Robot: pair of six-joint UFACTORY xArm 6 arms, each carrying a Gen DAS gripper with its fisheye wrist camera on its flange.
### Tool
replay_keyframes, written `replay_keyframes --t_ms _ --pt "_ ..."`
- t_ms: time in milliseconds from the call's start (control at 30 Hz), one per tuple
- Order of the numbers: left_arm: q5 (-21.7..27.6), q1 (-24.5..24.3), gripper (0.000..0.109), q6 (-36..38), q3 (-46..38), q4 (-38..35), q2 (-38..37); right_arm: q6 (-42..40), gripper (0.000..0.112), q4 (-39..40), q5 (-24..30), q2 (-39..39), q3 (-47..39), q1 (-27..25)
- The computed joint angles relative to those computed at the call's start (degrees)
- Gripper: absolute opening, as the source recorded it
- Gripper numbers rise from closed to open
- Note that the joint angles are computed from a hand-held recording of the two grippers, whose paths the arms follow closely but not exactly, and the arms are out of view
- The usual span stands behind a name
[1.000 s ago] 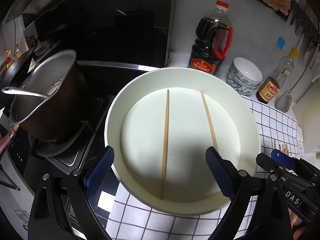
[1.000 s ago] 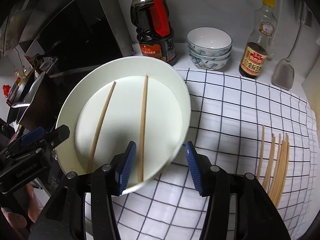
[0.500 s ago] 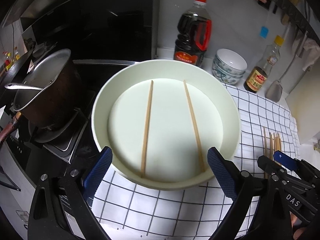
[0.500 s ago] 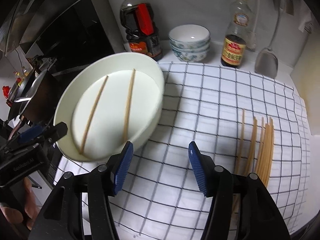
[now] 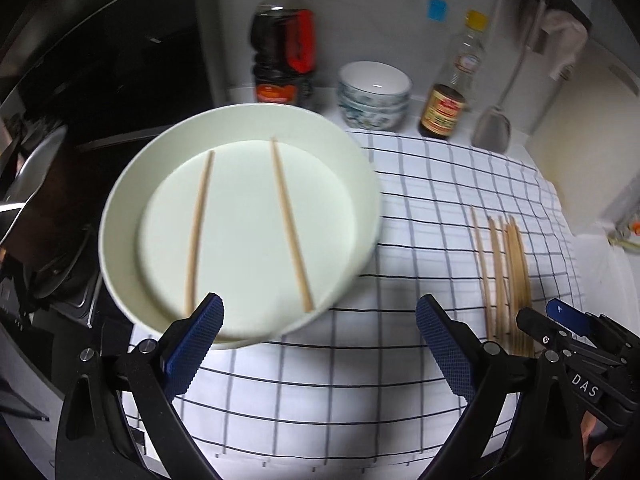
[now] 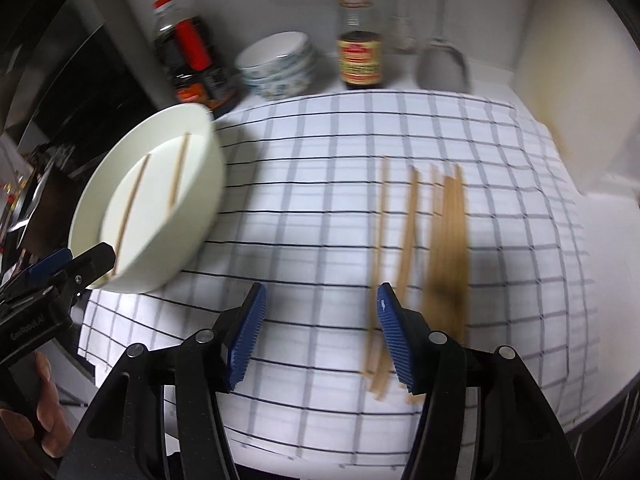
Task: Organize utensils
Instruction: 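Move the right gripper back over the chopsticks on the cloth, then grasp another wooden chopstick from the row with the right gripper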
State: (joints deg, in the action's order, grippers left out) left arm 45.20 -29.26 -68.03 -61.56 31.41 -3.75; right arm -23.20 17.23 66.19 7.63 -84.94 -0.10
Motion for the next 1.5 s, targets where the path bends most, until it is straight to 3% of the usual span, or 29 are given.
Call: replay_keyframes --t_ms 667,1033,1500 --pt "-2.44 -5.02 0.095 11.66 -17.01 -7.33 18.69 0.98 0.055 -5.70 -2.99 3.32 1.28 -10.27" --pt "-2.41 -4.45 0.095 12.33 -26.09 -8.98 29.13 -1.70 0.055 -4.85 -7.18 9.24 0.03 -10.60" --pt "-1.70 -3.43 0.095 12.79 -32.63 -8.45 36.36 -4.70 0.056 -5.07 -12.14 12.85 -1.32 -8.29"
